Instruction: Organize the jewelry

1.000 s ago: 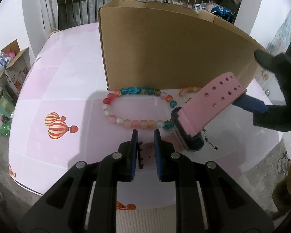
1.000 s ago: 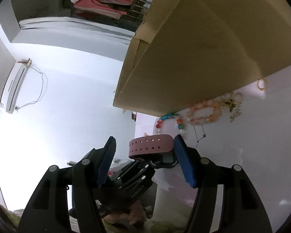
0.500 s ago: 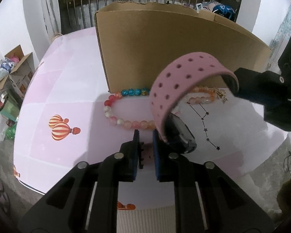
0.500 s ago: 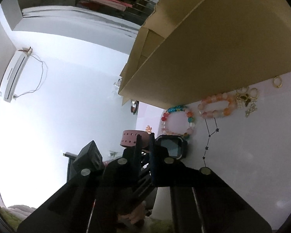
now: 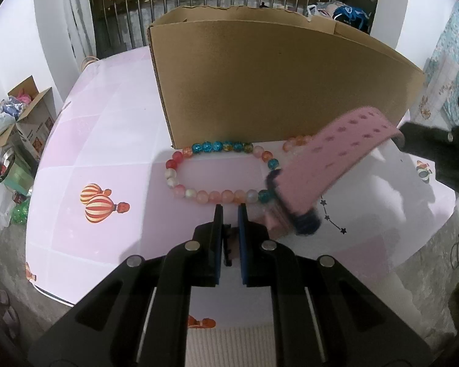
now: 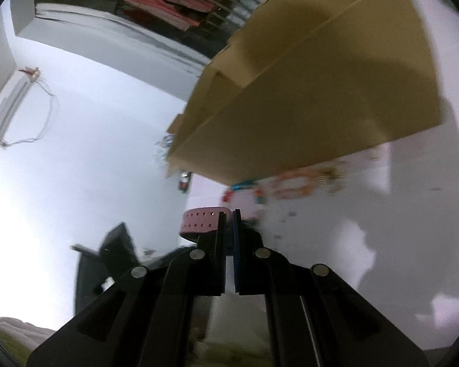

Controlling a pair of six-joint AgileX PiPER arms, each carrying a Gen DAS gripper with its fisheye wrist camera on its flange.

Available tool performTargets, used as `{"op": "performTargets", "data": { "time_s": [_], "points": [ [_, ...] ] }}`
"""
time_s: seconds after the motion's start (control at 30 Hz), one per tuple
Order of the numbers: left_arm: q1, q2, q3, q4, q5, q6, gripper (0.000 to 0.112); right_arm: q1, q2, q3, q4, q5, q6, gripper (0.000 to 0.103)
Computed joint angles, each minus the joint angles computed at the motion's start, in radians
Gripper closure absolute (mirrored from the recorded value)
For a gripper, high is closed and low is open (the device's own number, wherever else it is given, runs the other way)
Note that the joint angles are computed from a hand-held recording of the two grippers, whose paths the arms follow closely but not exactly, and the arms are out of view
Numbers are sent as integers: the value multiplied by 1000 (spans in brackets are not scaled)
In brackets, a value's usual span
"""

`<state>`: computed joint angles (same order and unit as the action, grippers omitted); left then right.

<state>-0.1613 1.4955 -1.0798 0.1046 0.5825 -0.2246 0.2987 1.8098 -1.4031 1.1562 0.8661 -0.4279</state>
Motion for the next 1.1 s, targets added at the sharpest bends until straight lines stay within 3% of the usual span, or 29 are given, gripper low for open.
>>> {"op": "performTargets", "data": {
  "time_s": [0.33,0.47,0.6,0.73,0.97,1.1],
  "points": [
    [-22,-8,-5,25,24,-5,104,-32,-100,116,-338,-101,208,99],
    [-34,-4,-5,55,26,-29,104,-23,-106,109,-399,-114,257,95],
    [-31,-2,-5,49,24,-26,104,-21,-73,63,-369,-122,254,57],
    [-24,0,0,42,15,-24,104,1,-4,-27,-394,-116,300,48],
    [2,7,9,3,-12,26,104,121,92,-193,-801,-186,531,37],
    [3,8,17,14,-26,27,104,168,138,-269,-905,-166,524,18]
  ]
}}
